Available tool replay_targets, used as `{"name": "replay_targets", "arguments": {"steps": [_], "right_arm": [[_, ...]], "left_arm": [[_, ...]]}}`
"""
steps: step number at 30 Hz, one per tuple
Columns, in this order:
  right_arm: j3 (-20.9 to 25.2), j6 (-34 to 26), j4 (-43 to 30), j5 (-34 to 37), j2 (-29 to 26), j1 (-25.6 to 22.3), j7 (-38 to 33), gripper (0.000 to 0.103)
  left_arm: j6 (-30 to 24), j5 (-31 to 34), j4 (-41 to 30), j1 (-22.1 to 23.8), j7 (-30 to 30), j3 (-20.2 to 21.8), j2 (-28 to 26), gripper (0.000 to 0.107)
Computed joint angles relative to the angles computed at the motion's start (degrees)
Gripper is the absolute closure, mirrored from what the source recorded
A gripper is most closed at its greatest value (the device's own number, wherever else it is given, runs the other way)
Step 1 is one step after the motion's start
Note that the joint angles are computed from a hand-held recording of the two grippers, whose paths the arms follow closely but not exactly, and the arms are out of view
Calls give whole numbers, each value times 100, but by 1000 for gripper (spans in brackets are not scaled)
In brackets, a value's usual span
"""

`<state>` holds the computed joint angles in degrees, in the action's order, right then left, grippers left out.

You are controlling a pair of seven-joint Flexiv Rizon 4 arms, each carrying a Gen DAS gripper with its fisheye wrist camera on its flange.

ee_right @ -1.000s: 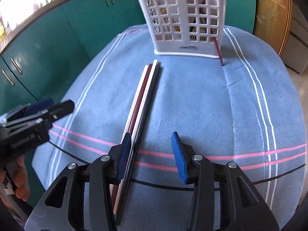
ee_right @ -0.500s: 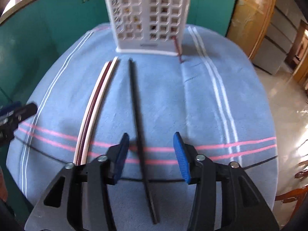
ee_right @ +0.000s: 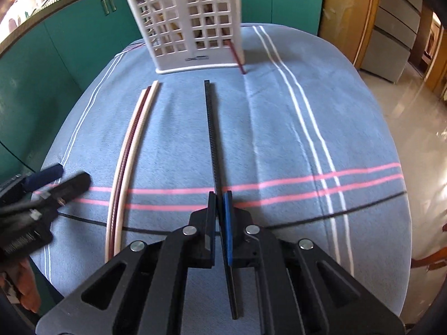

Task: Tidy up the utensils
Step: 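Close left gripper on the pale wooden chopstick while right holds the black chopstick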

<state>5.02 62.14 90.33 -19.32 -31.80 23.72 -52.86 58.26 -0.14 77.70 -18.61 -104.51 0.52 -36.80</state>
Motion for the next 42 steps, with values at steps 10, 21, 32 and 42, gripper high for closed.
{"name": "replay_targets", "arguments": {"steps": [10, 21, 32, 42], "right_arm": [[129, 285, 157, 299, 72, -180, -120, 96], [53, 599, 403, 252, 182, -173, -56, 84], [138, 669, 470, 356, 210, -233, -113, 82], [101, 701, 546, 307, 254, -192, -131, 81]], "left_arm": [[-430, 424, -255, -213, -151, 205, -83, 32], [-580, 829, -142, -154, -531, 211, 108, 32], [-828, 948, -428, -336, -502, 263, -25, 30], [-842, 1062, -281, -278, -860, 347, 76, 55]]}}
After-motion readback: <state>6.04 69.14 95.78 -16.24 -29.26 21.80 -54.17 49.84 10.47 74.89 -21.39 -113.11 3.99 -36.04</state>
